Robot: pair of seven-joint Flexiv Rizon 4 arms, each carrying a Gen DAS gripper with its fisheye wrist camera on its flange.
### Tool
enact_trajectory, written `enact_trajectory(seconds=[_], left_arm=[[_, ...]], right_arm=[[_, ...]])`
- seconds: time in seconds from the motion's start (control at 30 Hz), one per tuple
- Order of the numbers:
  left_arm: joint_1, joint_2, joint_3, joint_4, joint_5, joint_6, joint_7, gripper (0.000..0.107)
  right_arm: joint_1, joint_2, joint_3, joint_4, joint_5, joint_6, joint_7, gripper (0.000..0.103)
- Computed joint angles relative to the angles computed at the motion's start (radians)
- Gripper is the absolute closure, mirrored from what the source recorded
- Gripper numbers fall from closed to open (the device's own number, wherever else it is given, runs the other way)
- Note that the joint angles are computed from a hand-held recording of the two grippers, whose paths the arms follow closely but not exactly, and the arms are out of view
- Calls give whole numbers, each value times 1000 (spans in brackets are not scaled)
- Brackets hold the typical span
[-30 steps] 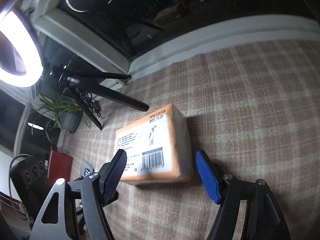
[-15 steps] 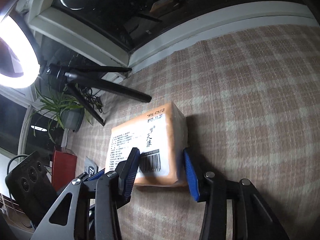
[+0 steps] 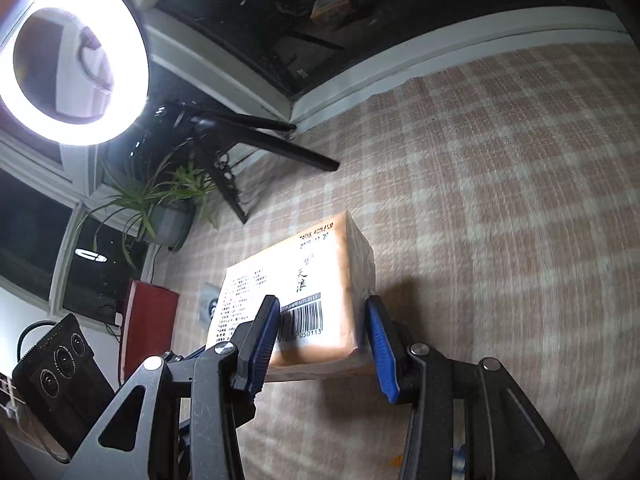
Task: Organize soft objects
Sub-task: 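Grasp the tissue pack with the right gripper while the left gripper grips it too, then carry the tissue pack with both grippers into the box and release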
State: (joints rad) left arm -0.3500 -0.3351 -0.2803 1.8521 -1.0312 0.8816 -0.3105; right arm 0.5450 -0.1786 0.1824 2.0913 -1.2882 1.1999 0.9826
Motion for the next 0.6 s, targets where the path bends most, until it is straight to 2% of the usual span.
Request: enact_trajectory(seconds=[0.33, 0.6], left_arm=[[1, 140, 56, 129, -132, -39, 101, 48], [7, 212, 114, 182, -237, -74, 186, 48]], right_arm=[[96, 4, 49, -68, 68, -146, -43, 63], [178, -48, 51, -190, 111, -242, -123, 63]])
